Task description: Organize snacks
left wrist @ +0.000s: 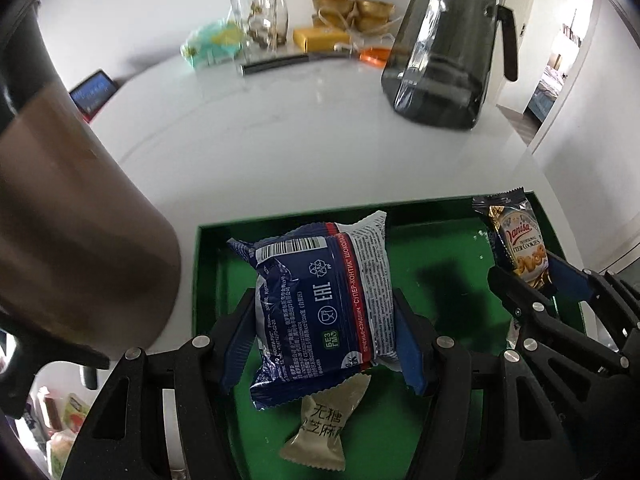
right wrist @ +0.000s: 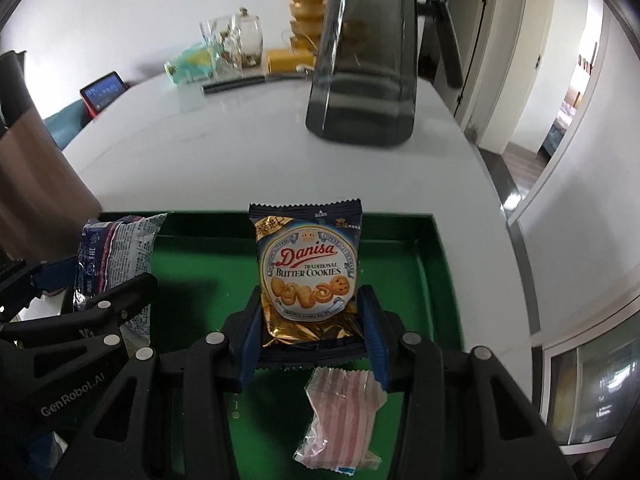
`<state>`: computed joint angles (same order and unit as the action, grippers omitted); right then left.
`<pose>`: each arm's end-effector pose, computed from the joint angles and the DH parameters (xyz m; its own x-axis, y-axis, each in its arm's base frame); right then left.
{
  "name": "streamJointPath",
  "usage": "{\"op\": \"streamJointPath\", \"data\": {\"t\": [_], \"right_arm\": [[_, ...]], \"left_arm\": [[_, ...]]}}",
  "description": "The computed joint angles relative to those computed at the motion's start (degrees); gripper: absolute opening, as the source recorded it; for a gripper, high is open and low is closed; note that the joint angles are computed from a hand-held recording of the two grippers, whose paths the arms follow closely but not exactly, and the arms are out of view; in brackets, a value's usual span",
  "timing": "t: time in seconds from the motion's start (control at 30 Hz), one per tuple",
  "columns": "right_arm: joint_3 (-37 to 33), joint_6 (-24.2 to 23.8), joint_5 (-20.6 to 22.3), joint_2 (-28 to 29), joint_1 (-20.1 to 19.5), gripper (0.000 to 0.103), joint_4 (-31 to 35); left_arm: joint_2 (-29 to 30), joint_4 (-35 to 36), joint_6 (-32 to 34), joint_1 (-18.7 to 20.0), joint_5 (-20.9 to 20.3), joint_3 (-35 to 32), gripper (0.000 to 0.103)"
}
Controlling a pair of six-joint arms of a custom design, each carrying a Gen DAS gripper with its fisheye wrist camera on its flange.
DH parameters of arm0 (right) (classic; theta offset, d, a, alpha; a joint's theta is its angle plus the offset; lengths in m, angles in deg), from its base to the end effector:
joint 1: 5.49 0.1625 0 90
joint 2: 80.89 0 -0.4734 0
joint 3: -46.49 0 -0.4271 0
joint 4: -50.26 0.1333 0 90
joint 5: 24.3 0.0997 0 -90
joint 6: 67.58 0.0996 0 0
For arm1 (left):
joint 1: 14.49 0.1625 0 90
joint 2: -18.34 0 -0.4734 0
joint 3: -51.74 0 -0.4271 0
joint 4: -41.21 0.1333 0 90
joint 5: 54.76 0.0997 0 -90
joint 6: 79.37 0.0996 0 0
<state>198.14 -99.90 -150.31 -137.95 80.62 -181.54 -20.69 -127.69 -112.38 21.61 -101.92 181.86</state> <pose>0.0508 -0.3544 0.1525 -0.6819 0.0478 0.7299 -0.3769 0.8322 -0.4066 -0.2384 -0.4226 -0.0588 -0.6953 0.2540 -0.6724 0.4901 0.8518 -0.1850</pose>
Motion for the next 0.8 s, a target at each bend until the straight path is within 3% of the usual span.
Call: {"op": "streamJointPath", "data": {"t": [0.43,0.8], "right_arm": [[-1.29,0.94,-0.25,1.29,-2.23,0.041,3.42],[-1.62,1.26,-0.89,1.35,-2.59,0.048,3.95]], "left_arm": [[1.83,2.57,0.27,3.05,-4.05,-2.48,0.057],[2.3,3.13,1.15,2.96,-3.46,-2.96,0.058]]}}
